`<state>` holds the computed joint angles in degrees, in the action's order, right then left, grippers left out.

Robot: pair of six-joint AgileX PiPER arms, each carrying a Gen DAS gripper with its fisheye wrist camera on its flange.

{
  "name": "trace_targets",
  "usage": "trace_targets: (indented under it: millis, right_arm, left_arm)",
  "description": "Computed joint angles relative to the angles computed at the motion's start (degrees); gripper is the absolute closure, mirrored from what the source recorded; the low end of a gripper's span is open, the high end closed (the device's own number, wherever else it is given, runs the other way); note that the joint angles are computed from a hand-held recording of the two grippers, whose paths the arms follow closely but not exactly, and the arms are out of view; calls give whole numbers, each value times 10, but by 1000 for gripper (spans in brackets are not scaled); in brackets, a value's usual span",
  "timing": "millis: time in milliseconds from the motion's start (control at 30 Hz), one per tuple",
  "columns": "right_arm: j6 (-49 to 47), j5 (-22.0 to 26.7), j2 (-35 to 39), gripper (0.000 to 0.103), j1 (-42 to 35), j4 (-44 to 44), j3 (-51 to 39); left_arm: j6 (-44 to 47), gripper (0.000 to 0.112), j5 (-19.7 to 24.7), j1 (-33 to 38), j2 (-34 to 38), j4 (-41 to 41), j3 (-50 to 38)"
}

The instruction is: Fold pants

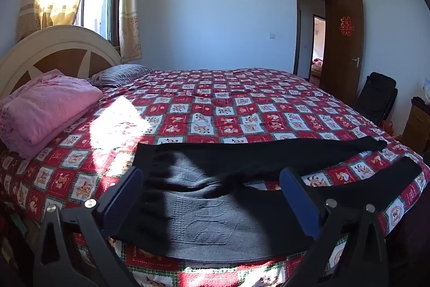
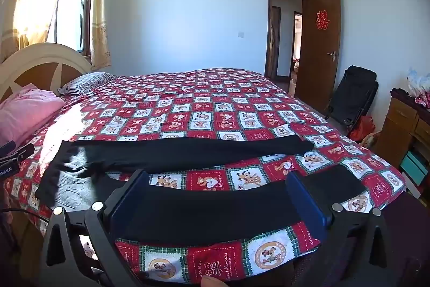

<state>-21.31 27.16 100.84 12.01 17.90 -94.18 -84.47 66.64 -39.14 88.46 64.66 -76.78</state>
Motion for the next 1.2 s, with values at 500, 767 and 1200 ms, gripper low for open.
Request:
trace_targets:
  millis: [500, 767, 1200]
  right_arm:
    - [-15, -4, 5, 1, -2, 21, 3]
    - [-14, 2, 8, 1, -1, 18, 0]
    - [-7, 2, 18, 1, -1, 16, -4]
  left_arm:
    - [-26, 9, -36, 22, -13, -7, 21]
    - [-30, 9, -36, 24, -16, -6, 26]
    - [-46, 9, -44, 27, -22, 0, 41]
